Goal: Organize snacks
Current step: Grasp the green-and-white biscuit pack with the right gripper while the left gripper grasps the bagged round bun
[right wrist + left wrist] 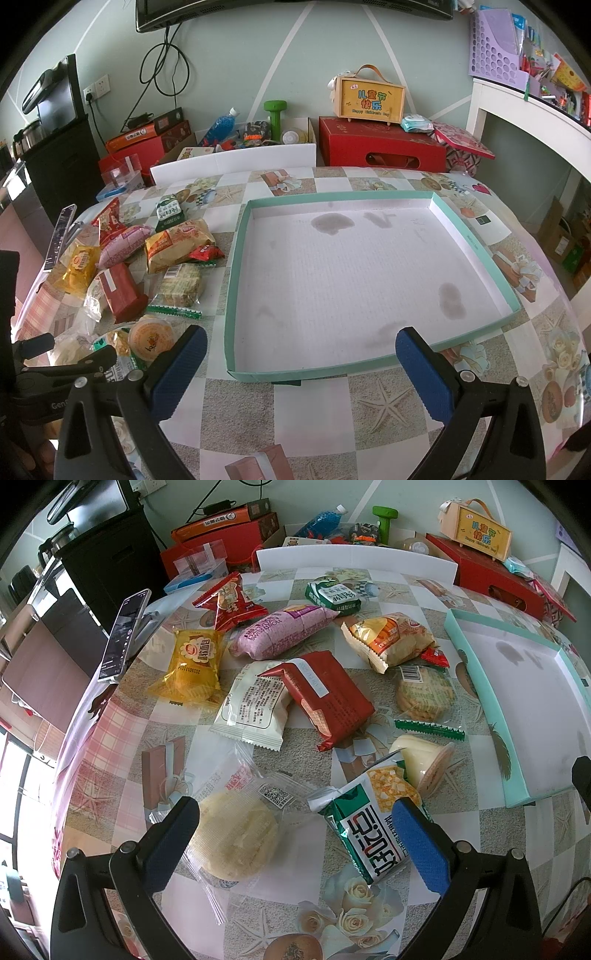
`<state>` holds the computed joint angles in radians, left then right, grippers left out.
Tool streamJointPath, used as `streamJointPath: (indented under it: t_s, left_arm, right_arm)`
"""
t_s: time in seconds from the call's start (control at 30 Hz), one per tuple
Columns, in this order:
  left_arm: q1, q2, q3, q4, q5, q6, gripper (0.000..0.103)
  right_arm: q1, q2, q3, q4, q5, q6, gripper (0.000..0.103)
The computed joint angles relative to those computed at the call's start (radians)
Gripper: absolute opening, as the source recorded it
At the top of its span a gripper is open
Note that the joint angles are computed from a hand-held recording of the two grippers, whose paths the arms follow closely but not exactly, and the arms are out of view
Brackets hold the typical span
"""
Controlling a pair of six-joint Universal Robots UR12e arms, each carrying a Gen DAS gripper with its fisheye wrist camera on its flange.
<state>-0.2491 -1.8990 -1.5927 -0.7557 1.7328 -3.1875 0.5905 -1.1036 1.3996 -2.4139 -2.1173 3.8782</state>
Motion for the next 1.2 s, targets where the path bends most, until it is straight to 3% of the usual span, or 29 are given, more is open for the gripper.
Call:
streamJointPath:
  t_s: [0.4,0.6,0.73,0.9,1.2]
  left_arm:
    - [0.008,0.003,-0.008,0.013,-0.013,-0.006,0.103]
    - [0.025,0.012,-0.014,0.02,-0.047,-0.036,0.103]
    - [0.049,0.023,-0.023,0.033,-0.098,-0.057,0.103]
    - [0.08,0.035,-0.032,0.03,-0.11,-0.102,0.103]
    - [0.125,0.046,-0.051,-0.022,-0.176,-0.144,0.103]
  right_arm:
    - [0.0,0.0,0.001,0.002,0.004,-0.001,0.103]
    - [0.002,0.01,-0.005,-0.043,0.029,-0.052,0.103]
    - [-0.004,0.02,-0.009,-0.124,0.121,-0.104,0.103]
    - [-0.014,0.046,-0.036,-0.177,0.267,-0.159,0.103]
    - [-0.003,0.102,-0.122,-0.067,0.36,-0.268,0.103]
